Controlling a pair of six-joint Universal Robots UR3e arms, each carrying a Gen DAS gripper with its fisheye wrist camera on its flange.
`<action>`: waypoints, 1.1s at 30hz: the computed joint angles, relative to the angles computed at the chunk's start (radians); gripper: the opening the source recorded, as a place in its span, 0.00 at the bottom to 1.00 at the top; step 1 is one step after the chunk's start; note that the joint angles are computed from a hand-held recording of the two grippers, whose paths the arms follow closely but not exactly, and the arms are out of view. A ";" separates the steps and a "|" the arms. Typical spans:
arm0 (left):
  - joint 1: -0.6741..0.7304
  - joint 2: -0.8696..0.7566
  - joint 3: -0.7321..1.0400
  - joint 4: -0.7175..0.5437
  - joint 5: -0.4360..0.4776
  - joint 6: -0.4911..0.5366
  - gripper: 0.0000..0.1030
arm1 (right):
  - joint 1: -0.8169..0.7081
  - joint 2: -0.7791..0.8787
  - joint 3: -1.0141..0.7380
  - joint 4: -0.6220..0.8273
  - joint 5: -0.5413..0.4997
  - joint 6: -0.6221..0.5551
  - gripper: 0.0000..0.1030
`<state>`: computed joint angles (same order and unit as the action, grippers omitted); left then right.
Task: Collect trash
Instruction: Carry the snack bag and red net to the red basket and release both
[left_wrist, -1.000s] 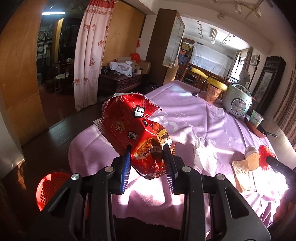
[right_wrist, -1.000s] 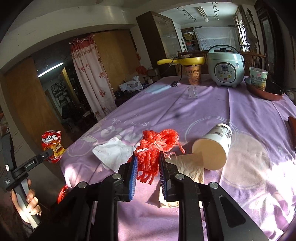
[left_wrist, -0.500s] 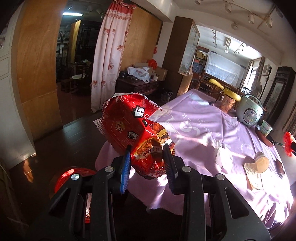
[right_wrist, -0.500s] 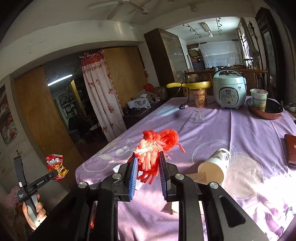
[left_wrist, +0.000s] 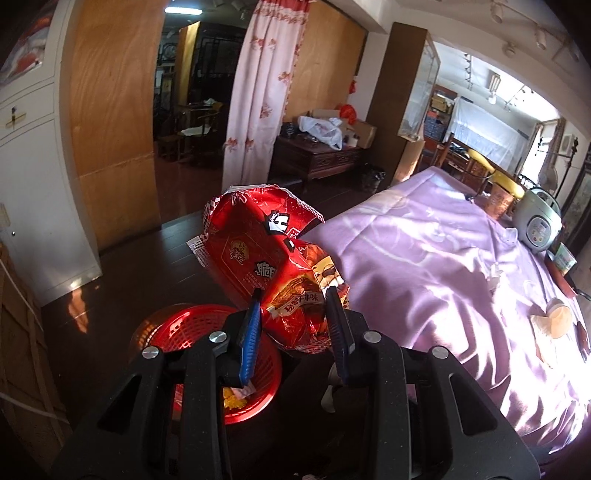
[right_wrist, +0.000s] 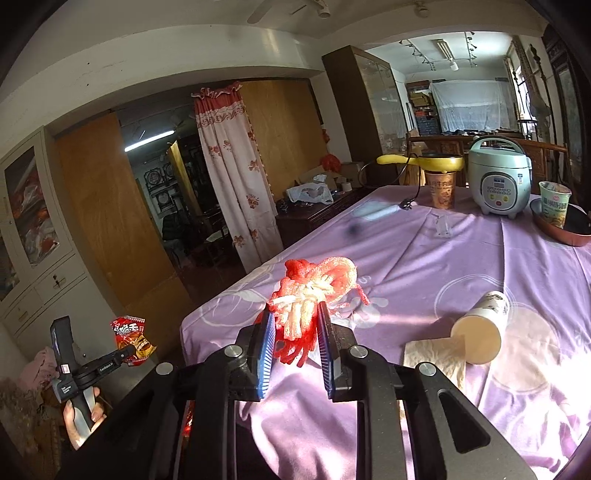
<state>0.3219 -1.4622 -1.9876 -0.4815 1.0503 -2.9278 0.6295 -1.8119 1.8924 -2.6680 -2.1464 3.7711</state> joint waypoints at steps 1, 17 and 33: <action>0.009 -0.003 -0.006 0.005 0.000 0.002 0.33 | -0.004 0.015 -0.010 -0.004 0.010 -0.003 0.22; 0.097 -0.202 0.024 0.028 0.044 0.028 0.33 | -0.089 0.230 -0.173 -0.005 0.198 -0.049 0.22; 0.122 -0.351 0.097 -0.061 0.106 0.030 0.50 | -0.012 0.597 -0.449 0.035 0.439 -0.067 0.22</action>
<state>0.4438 -1.8135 -1.8906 -0.5421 1.1562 -2.8977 0.6180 -1.2151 1.4430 -2.6331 -1.7075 3.7041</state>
